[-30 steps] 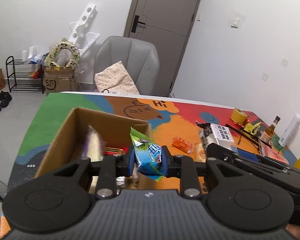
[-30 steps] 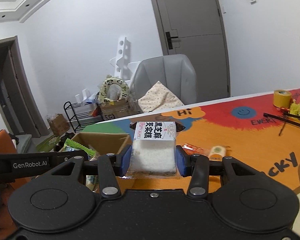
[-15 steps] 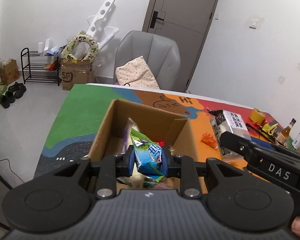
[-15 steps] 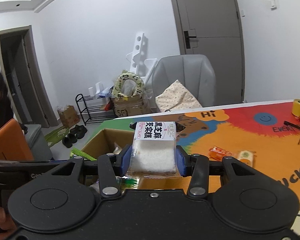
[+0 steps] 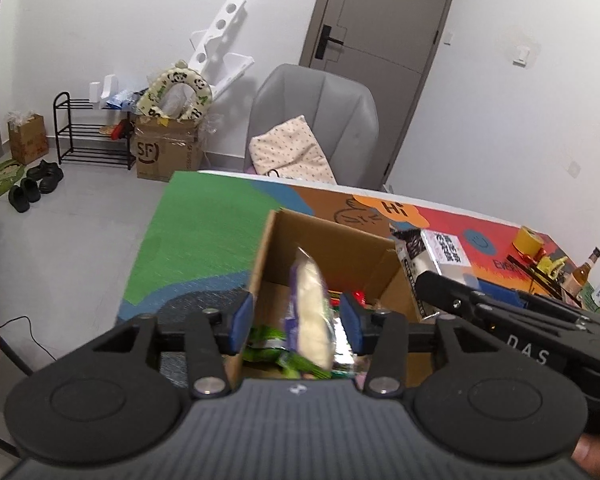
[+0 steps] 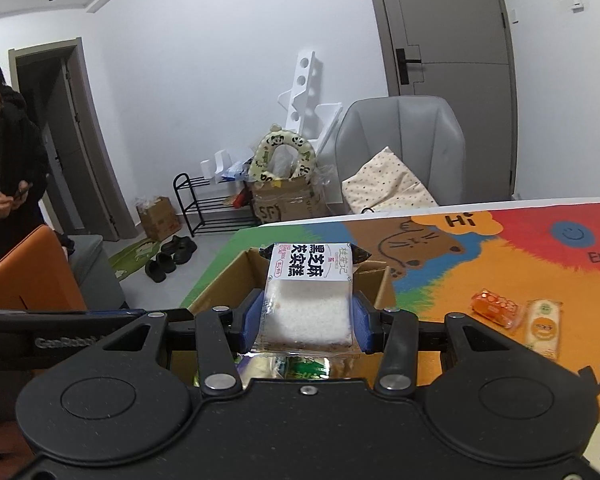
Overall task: Organize snacks
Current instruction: 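Carry white cake and blue candy into the box and open both grippers, then withdraw both open grippers from the box toward the last two snacks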
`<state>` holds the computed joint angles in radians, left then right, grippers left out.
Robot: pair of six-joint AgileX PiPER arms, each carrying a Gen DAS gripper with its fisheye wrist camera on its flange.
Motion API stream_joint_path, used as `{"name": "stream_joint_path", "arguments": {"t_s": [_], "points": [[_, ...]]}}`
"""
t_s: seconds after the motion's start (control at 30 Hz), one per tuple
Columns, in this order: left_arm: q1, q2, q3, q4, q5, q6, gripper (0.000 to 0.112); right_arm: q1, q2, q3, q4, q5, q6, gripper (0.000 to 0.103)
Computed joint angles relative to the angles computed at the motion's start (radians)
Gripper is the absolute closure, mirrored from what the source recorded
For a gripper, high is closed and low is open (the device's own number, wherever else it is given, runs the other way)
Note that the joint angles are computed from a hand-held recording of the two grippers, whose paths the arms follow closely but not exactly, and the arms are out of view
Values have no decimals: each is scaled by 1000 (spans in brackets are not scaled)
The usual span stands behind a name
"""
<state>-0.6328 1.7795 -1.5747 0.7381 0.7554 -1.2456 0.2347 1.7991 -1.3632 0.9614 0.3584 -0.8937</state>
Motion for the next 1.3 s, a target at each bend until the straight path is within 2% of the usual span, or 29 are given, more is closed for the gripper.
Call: {"name": "stream_joint_path", "arguments": {"t_s": [0.07, 0.2, 0.23, 0.27, 0.47, 0.67, 0.93, 1.1, 1.17, 1.3], "points": [[7, -11, 14, 8, -4, -9, 57, 8, 6, -10, -17, 5, 22, 59], [20, -20, 24, 11, -11, -15, 52, 13, 23, -39, 0, 40, 24, 58], [25, -21, 25, 8, -15, -12, 51, 7, 33, -54, 7, 66, 30, 56], [30, -23, 27, 2, -18, -4, 48, 1, 42, -68, 6, 89, 47, 50], [32, -17, 26, 13, -21, 9, 31, -14, 21, -47, 2, 59, 63, 34], [31, 3, 0, -14, -12, 32, 26, -57, -7, 1, -30, 24, 75, 25], [3, 76, -103, -83, 6, 128, 22, -134, -26, 40, -122, 45, 157, 21], [-18, 154, -220, -177, 40, 246, 21, -176, -24, 48, -202, 82, 210, 21], [-25, 191, -281, -221, 62, 299, 21, -187, -23, 50, -230, 85, 226, 18], [-39, 294, -455, -296, 142, 409, 21, -225, -3, 22, -277, 128, 261, 15]]}}
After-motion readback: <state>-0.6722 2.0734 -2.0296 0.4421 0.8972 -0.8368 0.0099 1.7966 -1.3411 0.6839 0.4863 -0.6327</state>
